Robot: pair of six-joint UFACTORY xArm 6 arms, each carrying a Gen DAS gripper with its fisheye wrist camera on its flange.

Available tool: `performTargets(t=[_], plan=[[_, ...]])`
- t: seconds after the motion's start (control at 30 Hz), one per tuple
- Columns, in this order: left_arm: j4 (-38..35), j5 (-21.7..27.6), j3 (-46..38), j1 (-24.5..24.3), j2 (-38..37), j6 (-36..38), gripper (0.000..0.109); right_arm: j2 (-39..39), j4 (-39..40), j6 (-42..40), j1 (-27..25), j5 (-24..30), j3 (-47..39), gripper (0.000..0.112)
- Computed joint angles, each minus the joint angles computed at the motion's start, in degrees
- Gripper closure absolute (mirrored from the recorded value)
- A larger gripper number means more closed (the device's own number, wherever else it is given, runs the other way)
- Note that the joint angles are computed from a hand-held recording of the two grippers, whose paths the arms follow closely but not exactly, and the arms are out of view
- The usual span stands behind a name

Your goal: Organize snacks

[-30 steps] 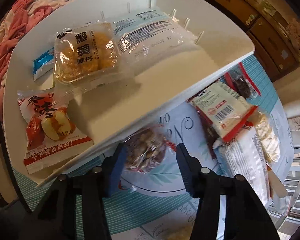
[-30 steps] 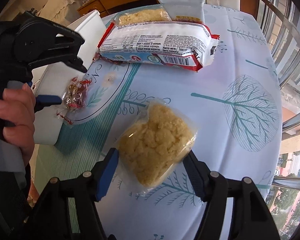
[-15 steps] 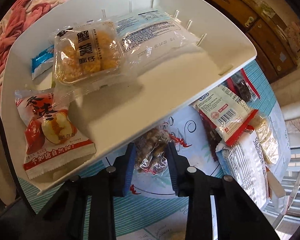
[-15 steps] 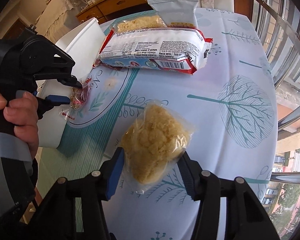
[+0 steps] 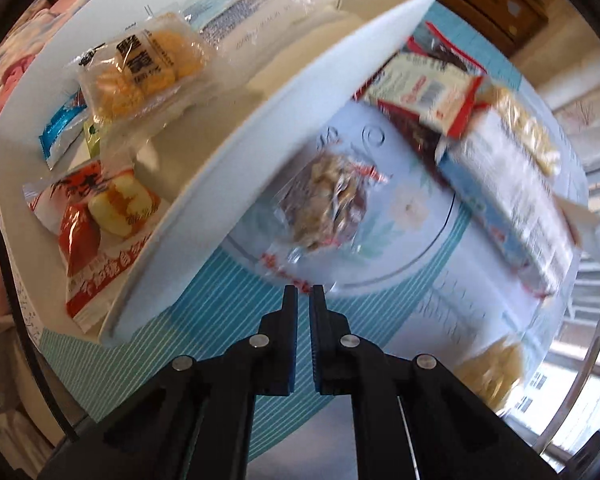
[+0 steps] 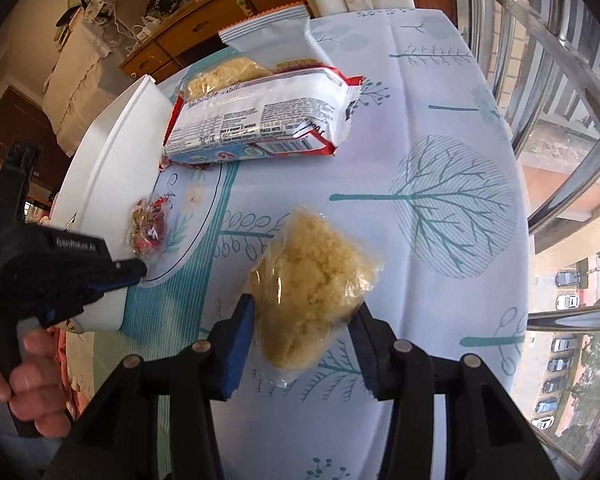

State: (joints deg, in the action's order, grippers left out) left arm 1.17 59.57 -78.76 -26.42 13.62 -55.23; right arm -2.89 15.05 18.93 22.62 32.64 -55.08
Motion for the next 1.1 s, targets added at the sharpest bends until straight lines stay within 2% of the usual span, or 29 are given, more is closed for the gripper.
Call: performTargets(t=[0.13,0.3,0.43,0.5,0.57,0.7,0.8,0.87,0.97,1.1], plan=[[-1.90,-0.57,4.83,-0.80,-4.06,2.94,0.105,-0.93,-3.29,4.59,-0.17,-1.24,0.30,0.066],[-5.99,-5.72,12.68,-1.25,-10.17,6.27,0.103,-2.45,-6.95,8.36,0.23,-2.65,0.73,0.066],[-7.98,-10.31,18.67,-1.74,-14.50,6.17,0.077,-3.67,-10.79,9.98,0.50,-2.23,0.70,0.066],[-9.97,-13.16,20.78,-2.15,-15.64,6.22,0.072,-3.97,-11.67,10.18,0.57,-2.36,0.69,0.066],[-10.57,-15.46,22.21,-2.87,-16.45,6.04,0.054,-4.26,-11.95,10.03,0.63,-2.69,0.88,0.066],[-8.63,-21.16,25.83,-3.23,-18.54,2.74,0.039,-5.02,-12.65,9.83,0.74,-2.57,1.25,0.066],[-3.66,-20.25,23.91,-3.07,-17.25,-1.93,0.036,-5.09,-12.54,9.45,0.73,-2.40,1.45,0.066],[-1.41,-19.19,19.54,-2.20,-13.40,-2.79,0.036,-5.09,-12.16,9.22,0.66,-2.44,1.59,0.066],[5.75,-15.38,14.08,-2.67,-9.57,-6.24,0.036,-5.17,-11.96,9.02,0.51,-2.37,1.78,0.066],[12.57,-12.07,11.00,-2.90,-7.53,-9.87,0.036,-5.52,-11.54,8.95,0.19,-2.43,2.22,0.066]])
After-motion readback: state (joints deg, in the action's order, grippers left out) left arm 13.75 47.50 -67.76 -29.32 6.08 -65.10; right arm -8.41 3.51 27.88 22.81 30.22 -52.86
